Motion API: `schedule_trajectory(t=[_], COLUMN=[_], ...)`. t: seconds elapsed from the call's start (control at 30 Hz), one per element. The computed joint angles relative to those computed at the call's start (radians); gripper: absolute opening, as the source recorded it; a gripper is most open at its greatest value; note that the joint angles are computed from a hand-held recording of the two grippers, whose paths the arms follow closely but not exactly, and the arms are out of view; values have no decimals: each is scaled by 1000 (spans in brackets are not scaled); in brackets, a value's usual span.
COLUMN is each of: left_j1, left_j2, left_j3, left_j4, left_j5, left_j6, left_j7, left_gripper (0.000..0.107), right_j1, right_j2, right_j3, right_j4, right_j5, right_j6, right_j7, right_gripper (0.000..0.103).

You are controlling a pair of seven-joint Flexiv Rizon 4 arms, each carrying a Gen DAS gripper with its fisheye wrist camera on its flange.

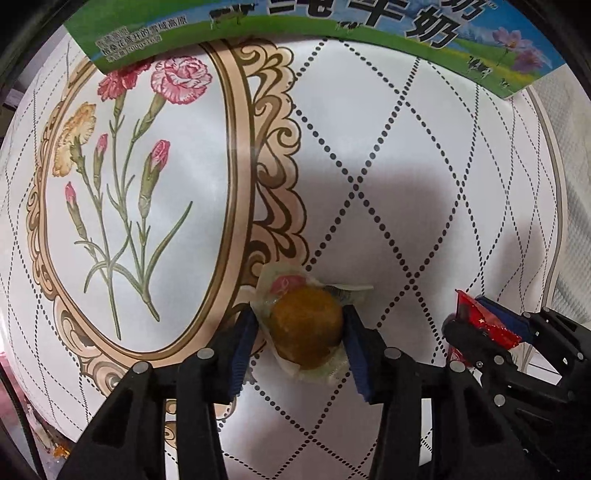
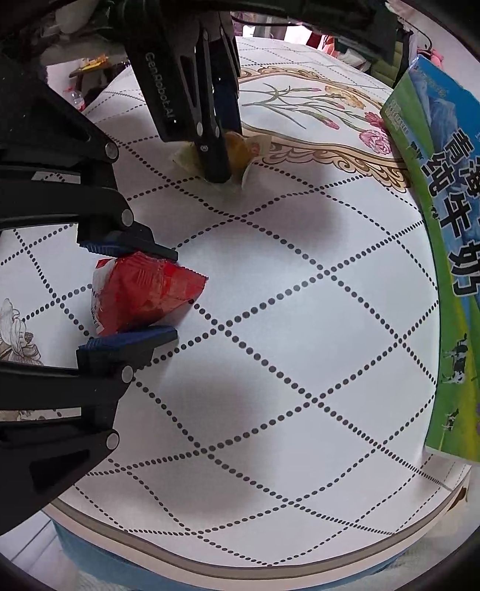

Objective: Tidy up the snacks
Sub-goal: 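Grasp the wrapped yellow cake with left tool while right tool grasps the small red candy packet, then carry both items into the box and open both tools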

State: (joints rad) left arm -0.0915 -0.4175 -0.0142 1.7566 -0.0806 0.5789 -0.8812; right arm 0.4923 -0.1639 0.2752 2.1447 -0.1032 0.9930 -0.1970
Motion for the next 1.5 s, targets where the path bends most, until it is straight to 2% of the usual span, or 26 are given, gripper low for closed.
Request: schedule_trajectory(t=[0.3,0.5,0.63,0.8,0.97,1.13,1.33,1.5], left_j1=[19,35,46,56,38,3,-45,-73], left_j2=[76,121,146,133,66,-53,-230,-322], left_j3=[-7,-14,-26,-42,-65,-69,-39,-11], left_j4=[40,31,-11,-125,-284,-472,-735,-859], left_j5=[-51,-118,-198,-289,-318,-240,-95,-11], left_j6=[-30,-78,-139,-221,-219,-221,-306,-352], left_j7=[49,85,100,99,59,-8,-99,-150], left_gripper=[42,42,42,42,42,42,43,45], right_j1=[11,-5,-27,-80,-154,-219,-271,-297], right_j2=[52,95,136,192,218,189,103,3], right_j3=[-4,-9,-17,-38,-68,-109,-154,-178], right_j4=[34,32,28,2,-48,-117,-208,-298], right_j5=[-78,-121,-168,-265,-358,-377,-297,-191], right_j6=[47,57,57,41,13,-19,-73,-132], right_j7=[103,112,121,130,106,26,-129,-242], right_gripper=[34,34,34,34,34,34,34,36])
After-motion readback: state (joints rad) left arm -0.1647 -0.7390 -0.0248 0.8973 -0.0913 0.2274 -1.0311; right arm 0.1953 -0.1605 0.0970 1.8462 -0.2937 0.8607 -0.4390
